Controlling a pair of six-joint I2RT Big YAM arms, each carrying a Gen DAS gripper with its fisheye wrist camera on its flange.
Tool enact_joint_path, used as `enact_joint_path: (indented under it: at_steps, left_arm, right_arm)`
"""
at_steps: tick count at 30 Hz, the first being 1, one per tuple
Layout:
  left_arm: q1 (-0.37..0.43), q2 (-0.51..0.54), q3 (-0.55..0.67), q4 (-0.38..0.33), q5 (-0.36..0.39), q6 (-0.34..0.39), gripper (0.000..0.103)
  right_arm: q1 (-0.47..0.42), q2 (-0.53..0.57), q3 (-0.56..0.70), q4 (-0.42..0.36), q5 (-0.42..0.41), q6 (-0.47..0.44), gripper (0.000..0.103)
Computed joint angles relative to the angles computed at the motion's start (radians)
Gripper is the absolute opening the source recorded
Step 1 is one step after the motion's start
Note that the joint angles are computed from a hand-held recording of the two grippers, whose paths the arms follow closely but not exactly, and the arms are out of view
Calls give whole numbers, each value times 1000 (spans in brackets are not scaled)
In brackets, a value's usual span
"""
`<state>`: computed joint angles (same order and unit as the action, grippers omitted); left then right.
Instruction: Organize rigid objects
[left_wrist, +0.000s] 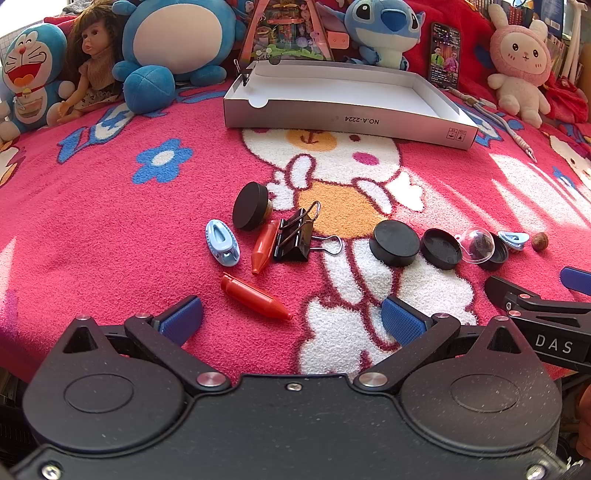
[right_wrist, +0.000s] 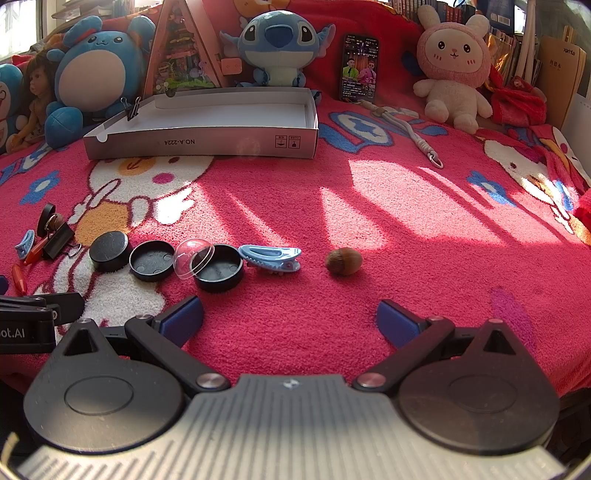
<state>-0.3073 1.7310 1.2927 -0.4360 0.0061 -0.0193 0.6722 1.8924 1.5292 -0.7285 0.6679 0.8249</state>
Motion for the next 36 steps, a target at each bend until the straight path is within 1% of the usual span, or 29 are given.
enact_joint_path:
  at_steps: [20,22,24,26,28,29,31,34,36]
  left_arm:
    - [1,-1,-2,6,1,7,103]
    - [4,-7,-14,23,12,21,103]
    - [13,-17,-33,50,33,41,103]
    - [20,-18,-40,69,48,56,103]
    - [25,-18,-50,89,57,68,103]
    - [27,-18,-54,100,61,75,103]
    - [29,-23,-73,133,75,86,103]
    - [41,-31,-86,149,104,91,102]
    - [50,-42,-102,170,123,110,97]
  right_arm:
    - [1,-4,-6,5,2,-1,103]
    - [-2,-13,-24,36,-6,-15,103]
    - [-6,-31,-57,88,-17,-50,103]
    - [-7,-40,-79,125,-16,-74,103]
    - [-4,-45,-107,188,2,-101,103]
    - [1,-48,-140,258,31,-127,103]
    - [11,-50,-173,328,66,-153,103]
    - [7,-65,-183,335,61,-159,103]
    - [7,-78,-201,364,75,-158,103]
